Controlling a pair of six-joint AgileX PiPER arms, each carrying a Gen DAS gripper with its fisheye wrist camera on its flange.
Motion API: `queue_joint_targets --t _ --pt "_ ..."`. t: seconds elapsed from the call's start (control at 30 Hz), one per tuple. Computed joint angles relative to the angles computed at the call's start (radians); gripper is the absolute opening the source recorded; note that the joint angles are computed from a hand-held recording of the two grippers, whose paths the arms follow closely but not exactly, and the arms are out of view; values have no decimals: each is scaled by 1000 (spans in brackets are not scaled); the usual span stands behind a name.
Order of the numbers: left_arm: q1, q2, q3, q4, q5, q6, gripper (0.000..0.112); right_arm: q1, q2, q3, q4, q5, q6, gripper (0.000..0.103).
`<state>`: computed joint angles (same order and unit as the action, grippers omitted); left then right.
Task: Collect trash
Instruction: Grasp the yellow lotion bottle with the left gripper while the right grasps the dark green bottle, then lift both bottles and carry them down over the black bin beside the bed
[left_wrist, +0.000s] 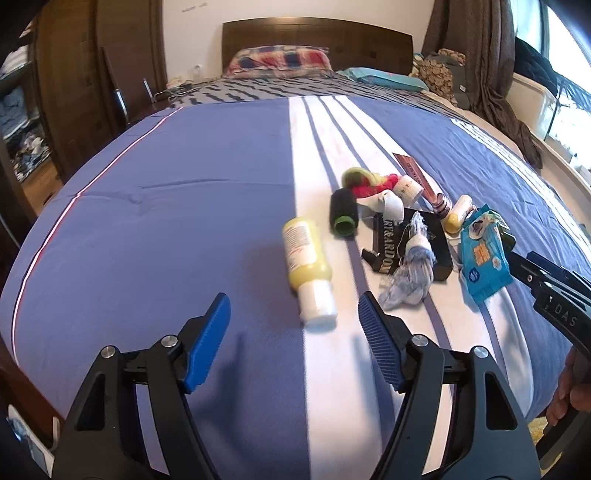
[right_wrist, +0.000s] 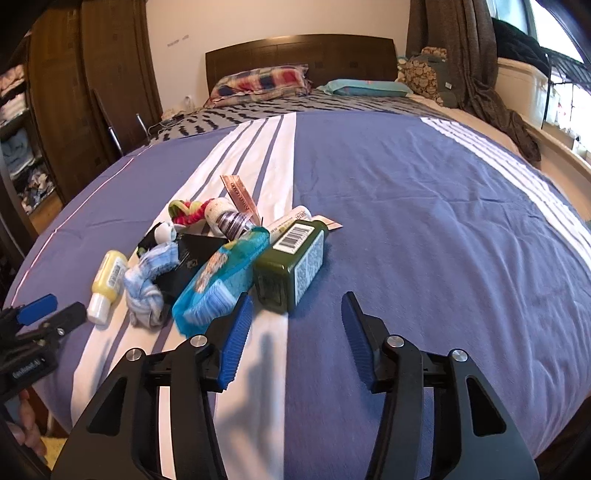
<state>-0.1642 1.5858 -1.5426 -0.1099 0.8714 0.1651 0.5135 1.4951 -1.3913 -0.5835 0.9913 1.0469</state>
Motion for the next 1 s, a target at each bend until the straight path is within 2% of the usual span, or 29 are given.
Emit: queue_joint_targets --t 0.23,0.33,0.53,0.63,0.73,0.87,1.0 --pt "-29 111 -104 38 14 -43 66 -67 39 -31 99 -82 -64 51" --pt "-21 146 -128 19 24 -29 66 -58 70 -59 86 -71 -64 51" --pt "-22 219 -196 9 39 -24 58 -74 104 -84 46 -49 -8 50" --pt "-20 248 -235 -4 50 -18 48 -95 94 -66 63 -73 -18 41" --pt "-21 268 -264 -10 61 -19 33 -91 97 -65 51 -71 -31 39" --pt "-3 257 -245 -53 55 15 32 -86 69 -41 31 -72 -40 33" --pt "23 185 -151 -105 22 54 31 -51 20 -13 -18 -45 -12 29"
